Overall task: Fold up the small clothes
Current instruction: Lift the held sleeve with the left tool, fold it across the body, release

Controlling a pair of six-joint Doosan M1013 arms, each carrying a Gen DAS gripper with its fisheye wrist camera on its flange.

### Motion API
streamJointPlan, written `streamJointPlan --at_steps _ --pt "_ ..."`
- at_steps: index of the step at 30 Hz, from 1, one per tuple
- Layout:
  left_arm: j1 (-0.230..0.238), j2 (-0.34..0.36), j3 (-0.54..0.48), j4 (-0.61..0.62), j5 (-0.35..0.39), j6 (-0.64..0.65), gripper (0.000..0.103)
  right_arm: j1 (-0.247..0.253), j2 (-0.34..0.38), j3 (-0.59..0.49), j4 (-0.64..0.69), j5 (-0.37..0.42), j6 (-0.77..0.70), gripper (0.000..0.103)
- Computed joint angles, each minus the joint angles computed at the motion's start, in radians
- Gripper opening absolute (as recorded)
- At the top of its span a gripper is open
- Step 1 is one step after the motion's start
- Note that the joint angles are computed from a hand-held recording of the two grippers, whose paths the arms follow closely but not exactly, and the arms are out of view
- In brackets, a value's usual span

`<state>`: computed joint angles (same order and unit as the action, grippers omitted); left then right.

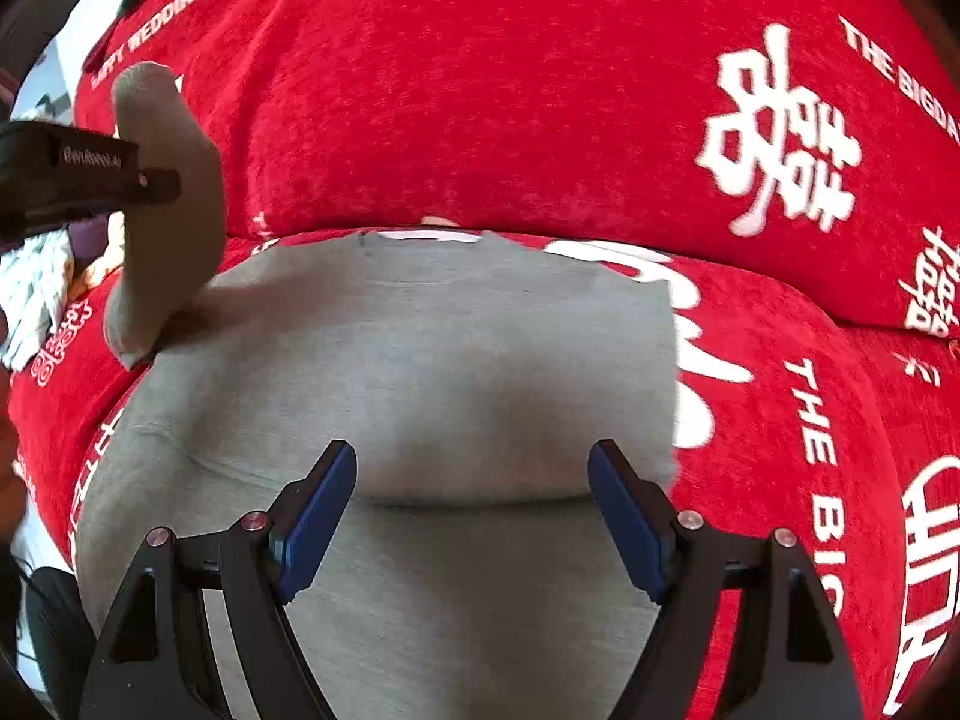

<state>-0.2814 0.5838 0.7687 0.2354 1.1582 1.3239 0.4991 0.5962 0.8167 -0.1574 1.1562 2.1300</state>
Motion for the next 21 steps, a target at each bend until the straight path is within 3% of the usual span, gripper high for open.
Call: streamJointPlan --at_steps 9,21 --pt "-0.079 0.012 0.002 0.010 0.013 0.034 0.012 -0.036 -0.079 0.150 0.009 -0.078 0.072 0.082" --pt "-0.124 0.053 0.013 0.043 0.077 0.049 0.012 -0.070 -0.127 0.235 0.051 -0.130 0.104 0.082"
